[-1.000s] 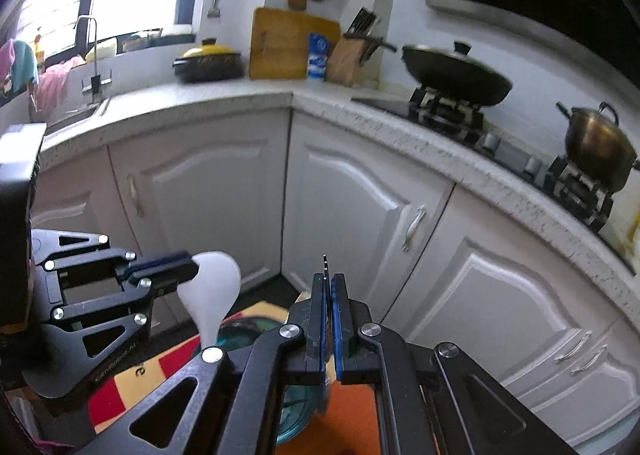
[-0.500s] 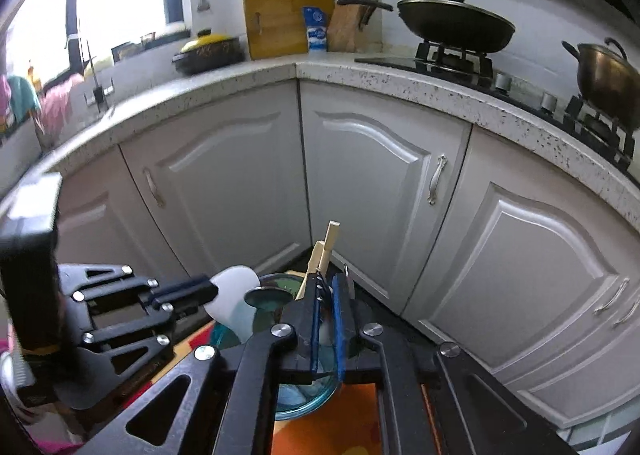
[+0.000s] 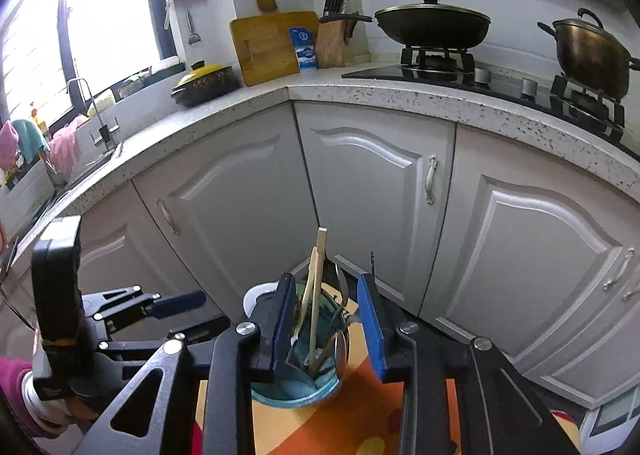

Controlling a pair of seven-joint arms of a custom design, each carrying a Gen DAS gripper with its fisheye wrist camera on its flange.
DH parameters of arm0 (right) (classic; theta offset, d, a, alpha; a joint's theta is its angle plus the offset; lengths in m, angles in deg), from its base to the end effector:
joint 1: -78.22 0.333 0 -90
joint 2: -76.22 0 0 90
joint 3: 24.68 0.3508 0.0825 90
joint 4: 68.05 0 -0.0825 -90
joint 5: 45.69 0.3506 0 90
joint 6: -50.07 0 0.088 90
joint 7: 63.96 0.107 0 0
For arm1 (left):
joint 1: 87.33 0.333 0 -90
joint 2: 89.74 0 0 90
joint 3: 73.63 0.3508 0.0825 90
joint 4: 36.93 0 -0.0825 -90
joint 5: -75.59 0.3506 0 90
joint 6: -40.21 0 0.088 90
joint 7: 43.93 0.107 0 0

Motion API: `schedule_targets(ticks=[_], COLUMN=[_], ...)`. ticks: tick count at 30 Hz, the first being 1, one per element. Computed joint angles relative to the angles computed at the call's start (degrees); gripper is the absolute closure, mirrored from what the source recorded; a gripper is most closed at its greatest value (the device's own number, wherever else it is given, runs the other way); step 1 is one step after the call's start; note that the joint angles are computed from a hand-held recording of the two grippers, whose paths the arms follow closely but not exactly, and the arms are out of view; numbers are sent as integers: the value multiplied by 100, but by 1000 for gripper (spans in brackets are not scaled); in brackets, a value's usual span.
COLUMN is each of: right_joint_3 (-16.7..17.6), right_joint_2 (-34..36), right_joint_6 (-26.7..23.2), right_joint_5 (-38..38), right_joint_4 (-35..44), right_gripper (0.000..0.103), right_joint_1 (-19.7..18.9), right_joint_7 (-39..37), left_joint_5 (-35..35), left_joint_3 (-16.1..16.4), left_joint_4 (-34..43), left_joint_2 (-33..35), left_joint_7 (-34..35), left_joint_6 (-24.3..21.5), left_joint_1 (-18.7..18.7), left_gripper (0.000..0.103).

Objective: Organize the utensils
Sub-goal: 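Lower both utensils into the cup and open both grippers, then move both grippers away from the cup over the two wooden chopsticks on the cloth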

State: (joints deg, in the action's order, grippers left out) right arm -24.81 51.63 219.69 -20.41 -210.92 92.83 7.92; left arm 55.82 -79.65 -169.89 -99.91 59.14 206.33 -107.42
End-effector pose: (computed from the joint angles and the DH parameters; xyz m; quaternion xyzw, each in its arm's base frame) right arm 0.4065 0.0751 0.5890 -0.6864 0.5776 -0.2197 0.3834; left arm 0.4514 -0.2023 0.5518 -0.5171 0.7690 -0.3420 0.1557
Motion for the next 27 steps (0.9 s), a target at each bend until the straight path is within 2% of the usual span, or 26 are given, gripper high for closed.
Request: schedule_targets(ticks=[4,17,27], right_joint_3=[1,310,311], right_joint_2=[-137,-543,-883], right_joint_6=[-17,-52,-109], right_joint_5=[38,-212,-273], right_joint_4=[-128,-569,-888], right_gripper=[72,65,64], right_joint_1=[15,-189,-185], right_joint_7=[49,654,973], left_joint_5=[120,839,1440], left_joint_3=[-62,-152,-234], left_joint_4=[-15,-163,-266], left_joint_2=[-85,-330,-479], left_joint_7=[-180,-1029,-1637], left_joint_6=[-59,-41,-55], left_joint_1=[34,43,49], left_gripper=[65,65,65])
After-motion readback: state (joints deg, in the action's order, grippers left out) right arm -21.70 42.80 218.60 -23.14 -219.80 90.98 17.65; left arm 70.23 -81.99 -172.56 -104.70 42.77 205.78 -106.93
